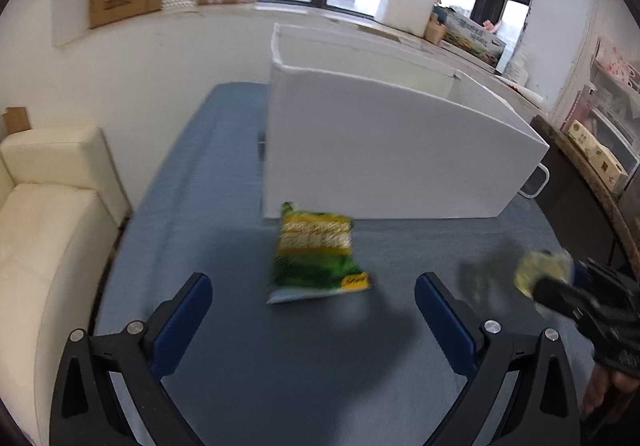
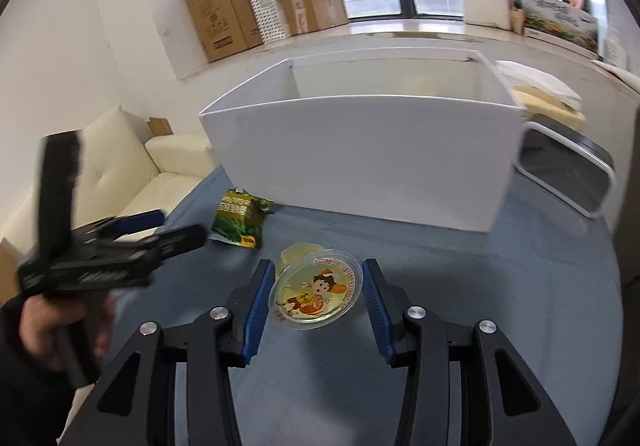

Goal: Organize snacks
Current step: 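Grasp the last cartoon cup with the right gripper while the left approaches the green chip bag, then grasp the green chip bag with the left gripper while the right carries the cup to the box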

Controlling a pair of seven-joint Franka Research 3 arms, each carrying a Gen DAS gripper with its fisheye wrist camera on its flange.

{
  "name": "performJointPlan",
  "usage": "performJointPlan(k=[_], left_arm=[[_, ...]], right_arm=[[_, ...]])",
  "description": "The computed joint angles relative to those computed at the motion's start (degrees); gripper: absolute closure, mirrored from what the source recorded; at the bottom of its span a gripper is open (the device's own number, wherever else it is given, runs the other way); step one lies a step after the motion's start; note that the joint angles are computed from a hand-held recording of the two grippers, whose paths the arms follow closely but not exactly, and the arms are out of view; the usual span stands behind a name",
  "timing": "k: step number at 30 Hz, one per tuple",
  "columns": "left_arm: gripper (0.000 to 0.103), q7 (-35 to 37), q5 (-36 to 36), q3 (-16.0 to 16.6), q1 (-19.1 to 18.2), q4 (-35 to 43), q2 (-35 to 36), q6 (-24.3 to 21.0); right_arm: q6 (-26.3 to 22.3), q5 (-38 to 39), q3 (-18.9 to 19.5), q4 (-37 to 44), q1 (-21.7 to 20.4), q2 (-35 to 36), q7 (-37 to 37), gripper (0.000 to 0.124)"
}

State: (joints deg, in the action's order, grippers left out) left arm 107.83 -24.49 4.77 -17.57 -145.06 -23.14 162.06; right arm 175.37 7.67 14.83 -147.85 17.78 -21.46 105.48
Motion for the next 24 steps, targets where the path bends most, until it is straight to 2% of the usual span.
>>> performJointPlan(k=[3, 6, 8, 10, 11, 13, 16, 19, 24], left_arm=[[0.0, 0.0, -0.3, -0.4, -0.3, 2.9, 3.7, -0.4], [0.001, -2.0, 1.7, -2.9, 2.2, 6.6, 7.9, -3.1], [0.008, -0.1, -0.7, -3.1, 2.4, 7.7, 9.2, -3.3], [0.05, -1.2, 1.5, -5.2, 4.4, 8.1, 10.1, -3.0], [0.053, -1.2, 1.8, -5.6, 4.8, 8.0, 10.0, -2.5], [0.055, 2.0, -1.8, -4.6, 3.9, 8.3, 9.8, -3.7], [0.056, 5.9, -4.4, -4.3, 3.6, 6.5, 7.5, -2.7], [0.056, 9.0, -7.3, -2.9, 1.9, 3.9, 3.0, -2.1], [0.056, 11.2, -8.2, -0.1, -1.6, 0.9, -5.1, -1.0]], right_arm=[[0.0, 1.2, -1.1, -2.5, 0.8, -2.8, 0.3, 0.075], [0.3, 2.1, -1.1, -3.7, 1.1, -3.8, 0.6, 0.075], [-0.1, 2.1, -1.0, -4.4, 0.9, -4.8, 0.4, 0.075], [-0.3, 2.3, -1.3, -4.6, 1.1, -5.1, -0.1, 0.075], [0.0, 2.4, -1.2, -4.3, 1.1, -4.7, 0.0, 0.075], [0.3, 2.5, -1.0, -4.3, 0.9, -4.5, -0.1, 0.075], [0.9, 3.1, -1.5, -4.4, 1.7, -4.5, -0.5, 0.075], [1.2, 3.3, -1.2, -4.3, 1.7, -4.4, -0.8, 0.075], [2.2, 3.0, -0.5, -3.5, 1.0, -5.0, -1.1, 0.075]])
